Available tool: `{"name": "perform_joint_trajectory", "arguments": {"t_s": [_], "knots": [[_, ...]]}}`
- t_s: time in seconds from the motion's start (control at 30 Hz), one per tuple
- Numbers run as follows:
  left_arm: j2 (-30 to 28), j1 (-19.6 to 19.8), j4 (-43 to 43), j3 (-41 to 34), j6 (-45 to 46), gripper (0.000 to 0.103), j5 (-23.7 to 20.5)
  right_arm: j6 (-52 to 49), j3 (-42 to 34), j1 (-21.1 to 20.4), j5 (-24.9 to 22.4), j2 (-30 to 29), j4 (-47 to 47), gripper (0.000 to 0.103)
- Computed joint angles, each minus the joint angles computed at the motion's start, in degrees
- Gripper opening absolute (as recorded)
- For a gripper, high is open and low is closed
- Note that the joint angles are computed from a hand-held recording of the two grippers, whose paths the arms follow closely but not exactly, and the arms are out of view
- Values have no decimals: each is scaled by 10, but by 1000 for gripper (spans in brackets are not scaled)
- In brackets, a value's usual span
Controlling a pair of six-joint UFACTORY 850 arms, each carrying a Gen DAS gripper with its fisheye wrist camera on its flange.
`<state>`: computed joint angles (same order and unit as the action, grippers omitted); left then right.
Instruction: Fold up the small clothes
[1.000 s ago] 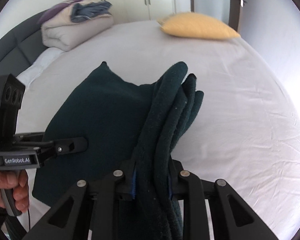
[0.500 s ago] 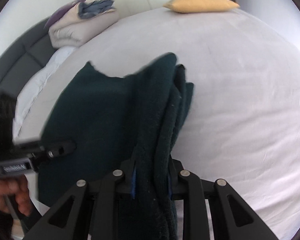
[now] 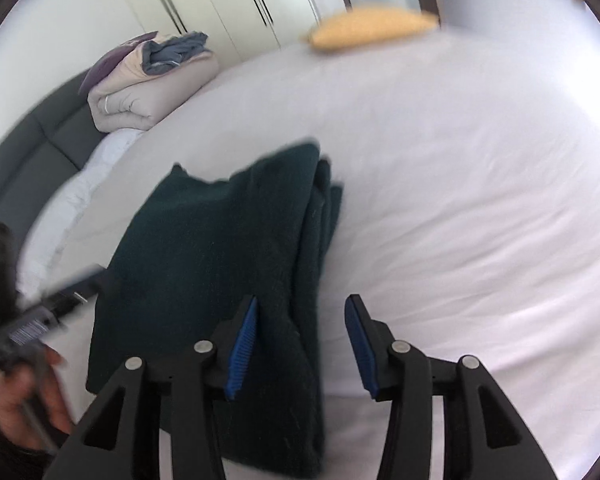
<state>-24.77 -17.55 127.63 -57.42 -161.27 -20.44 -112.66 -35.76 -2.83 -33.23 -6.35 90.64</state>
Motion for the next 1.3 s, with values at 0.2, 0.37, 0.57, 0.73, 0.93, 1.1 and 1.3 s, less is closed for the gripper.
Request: {"name": "perform_joint_trajectory", "arguments": {"t_s": [0.2, 0.37, 0.57, 0.73, 0.93, 1.1, 1.3], "knots": [[96, -123, -212, 54, 194, 103, -317, -223, 105, -28, -41, 166, 204, 99], [108, -200, -335, 39, 248, 103, -509, -273, 165, -70, -114, 292, 304, 103], [126, -234, -409, 45, 278, 103, -495, -180, 185, -118, -149, 404, 255, 103], [185, -258, -489, 123, 257, 103, -428, -141, 212, -124, -129, 461, 196, 103], [173, -255, -496, 147, 215, 103, -324, -19, 214, -100, -51, 471, 55, 103], [154, -246, -481, 159, 186, 103, -302, 0, 223, -74, -2, 462, 31, 103], [140, -211, -475, 140, 208, 103, -280, -6, 235, -66, 14, 461, 17, 103]]}}
